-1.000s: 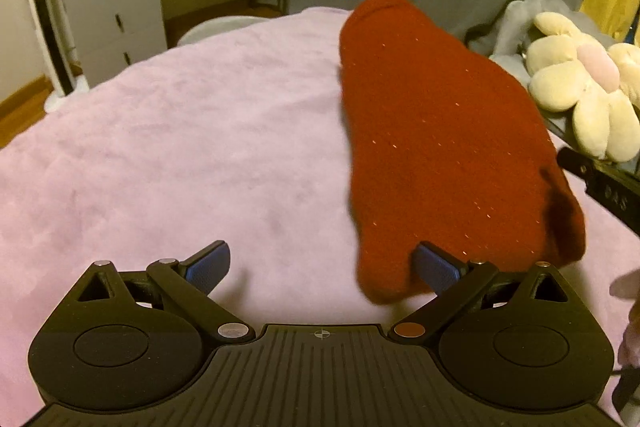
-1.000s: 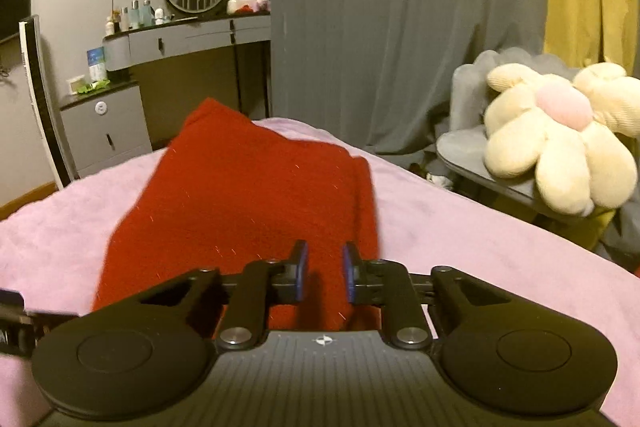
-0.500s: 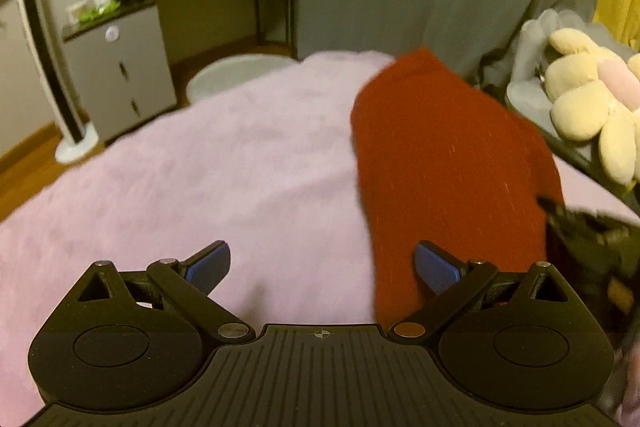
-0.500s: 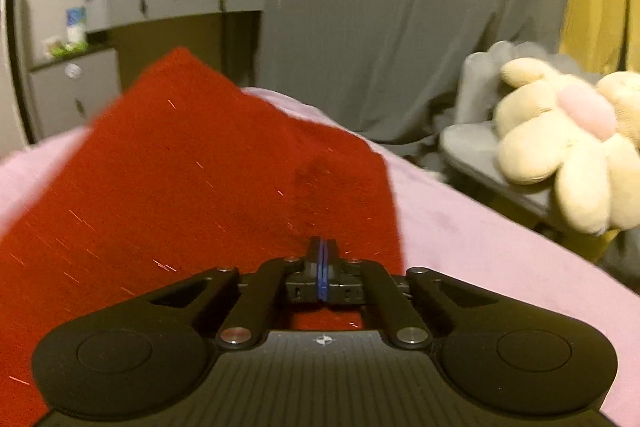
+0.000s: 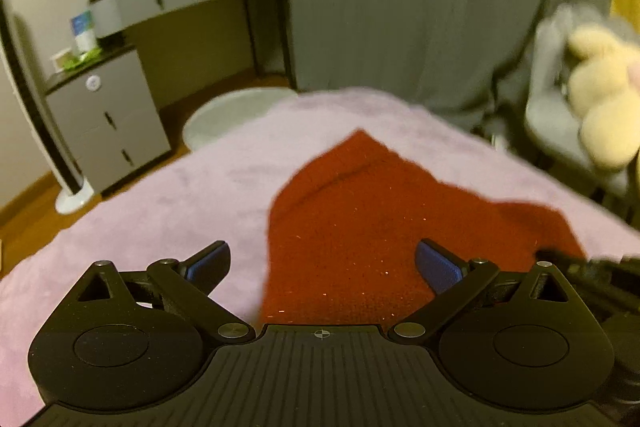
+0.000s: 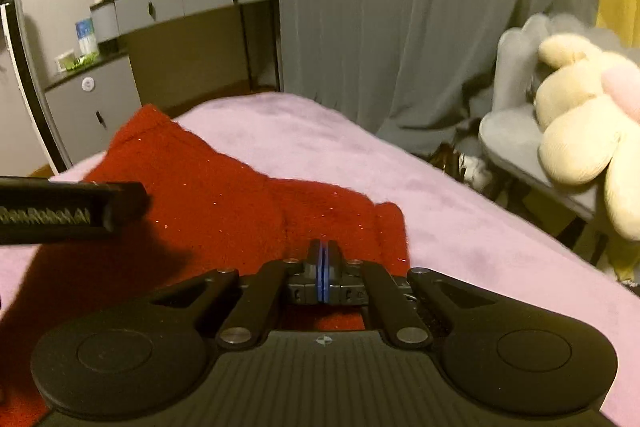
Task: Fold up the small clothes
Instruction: 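Push the folded cardigan into a neat stack with both tools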
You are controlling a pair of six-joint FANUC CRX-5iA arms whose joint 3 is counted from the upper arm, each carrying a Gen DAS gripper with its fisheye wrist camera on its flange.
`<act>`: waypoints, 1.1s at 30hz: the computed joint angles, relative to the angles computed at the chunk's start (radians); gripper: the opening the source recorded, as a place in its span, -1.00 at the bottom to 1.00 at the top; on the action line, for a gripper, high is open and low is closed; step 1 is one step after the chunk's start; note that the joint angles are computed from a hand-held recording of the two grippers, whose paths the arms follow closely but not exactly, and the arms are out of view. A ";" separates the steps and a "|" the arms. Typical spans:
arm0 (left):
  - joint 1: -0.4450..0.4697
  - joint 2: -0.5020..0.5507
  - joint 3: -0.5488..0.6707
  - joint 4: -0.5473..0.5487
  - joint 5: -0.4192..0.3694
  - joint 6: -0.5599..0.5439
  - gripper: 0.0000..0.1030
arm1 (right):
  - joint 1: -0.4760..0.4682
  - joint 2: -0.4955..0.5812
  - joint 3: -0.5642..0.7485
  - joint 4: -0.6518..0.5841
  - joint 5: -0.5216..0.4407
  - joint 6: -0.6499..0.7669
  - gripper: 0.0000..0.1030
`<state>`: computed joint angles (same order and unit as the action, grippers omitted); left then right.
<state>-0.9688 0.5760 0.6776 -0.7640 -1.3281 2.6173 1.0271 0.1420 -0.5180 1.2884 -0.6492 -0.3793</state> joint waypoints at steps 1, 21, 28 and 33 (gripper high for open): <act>0.009 0.014 0.007 0.016 0.002 -0.006 0.99 | -0.014 0.004 -0.007 0.018 0.019 -0.011 -1.00; -0.310 -0.368 -0.525 -0.119 0.080 0.431 1.00 | 0.418 -0.344 -0.442 0.175 -0.259 -0.911 0.05; -0.331 -0.255 -0.428 -0.085 -0.040 0.321 0.99 | 0.370 -0.352 -0.436 0.210 -0.186 -1.005 0.09; -0.274 -0.247 -0.420 -0.035 -0.025 0.330 1.00 | 0.391 -0.362 -0.448 0.185 -0.206 -1.032 -0.19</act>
